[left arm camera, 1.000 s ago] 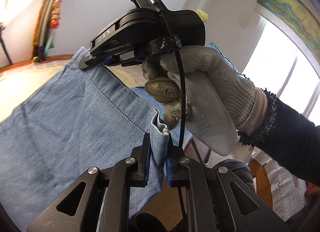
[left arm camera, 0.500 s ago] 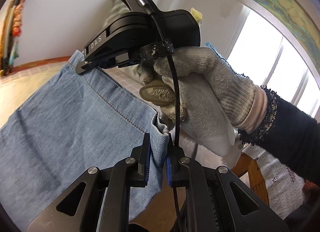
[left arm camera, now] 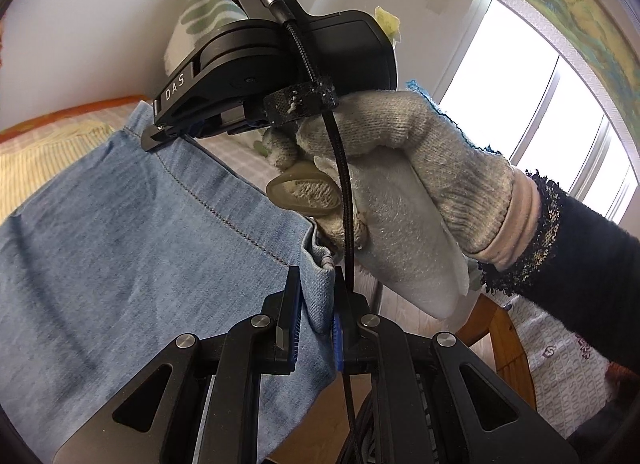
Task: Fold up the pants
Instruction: 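Lift the jeans with both tools and fold them over onto themselves, then open both tools and release the folded jeans on the sheet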
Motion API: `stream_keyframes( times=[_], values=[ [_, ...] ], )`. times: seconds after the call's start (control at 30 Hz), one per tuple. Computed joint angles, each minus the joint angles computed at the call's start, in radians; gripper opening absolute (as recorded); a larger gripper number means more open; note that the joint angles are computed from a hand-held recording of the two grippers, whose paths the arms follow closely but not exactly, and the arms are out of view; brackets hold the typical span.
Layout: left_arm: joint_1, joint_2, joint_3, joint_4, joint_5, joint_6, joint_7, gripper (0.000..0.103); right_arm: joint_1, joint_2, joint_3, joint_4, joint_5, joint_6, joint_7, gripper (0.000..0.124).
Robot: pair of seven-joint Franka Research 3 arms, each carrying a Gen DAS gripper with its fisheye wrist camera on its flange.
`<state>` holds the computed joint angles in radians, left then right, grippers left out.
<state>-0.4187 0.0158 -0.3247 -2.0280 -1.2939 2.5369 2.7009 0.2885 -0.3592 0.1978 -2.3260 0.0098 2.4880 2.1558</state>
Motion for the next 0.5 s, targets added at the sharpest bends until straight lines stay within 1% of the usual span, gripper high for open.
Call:
stream_keyframes(
  times=[0.03,0.13,0.33,0.43,0.5],
  values=[
    [0.005,-0.017,0.002,-0.024,-0.008,-0.012,0.01,0.011,0.0,-0.001,-0.004,-0.009,0.006,0.004,0.0,0.007],
    [-0.003,-0.006,0.002,-0.022,0.014,0.008,0.001,0.011,0.002,0.001,-0.013,-0.034,0.024,0.022,-0.008,0.007],
    [0.003,0.007,0.001,-0.012,0.088,0.02,-0.073,0.011,0.0,0.029,-0.023,-0.054,0.047,0.048,-0.021,0.007],
    [0.009,-0.023,0.006,-0.031,0.139,0.003,-0.124,0.014,-0.001,0.045,-0.023,-0.052,0.045,0.056,-0.02,0.007],
    [0.011,-0.052,0.016,-0.05,0.154,-0.004,-0.121,0.014,-0.003,0.057,-0.024,-0.046,0.041,0.053,-0.02,0.007]
  ],
)
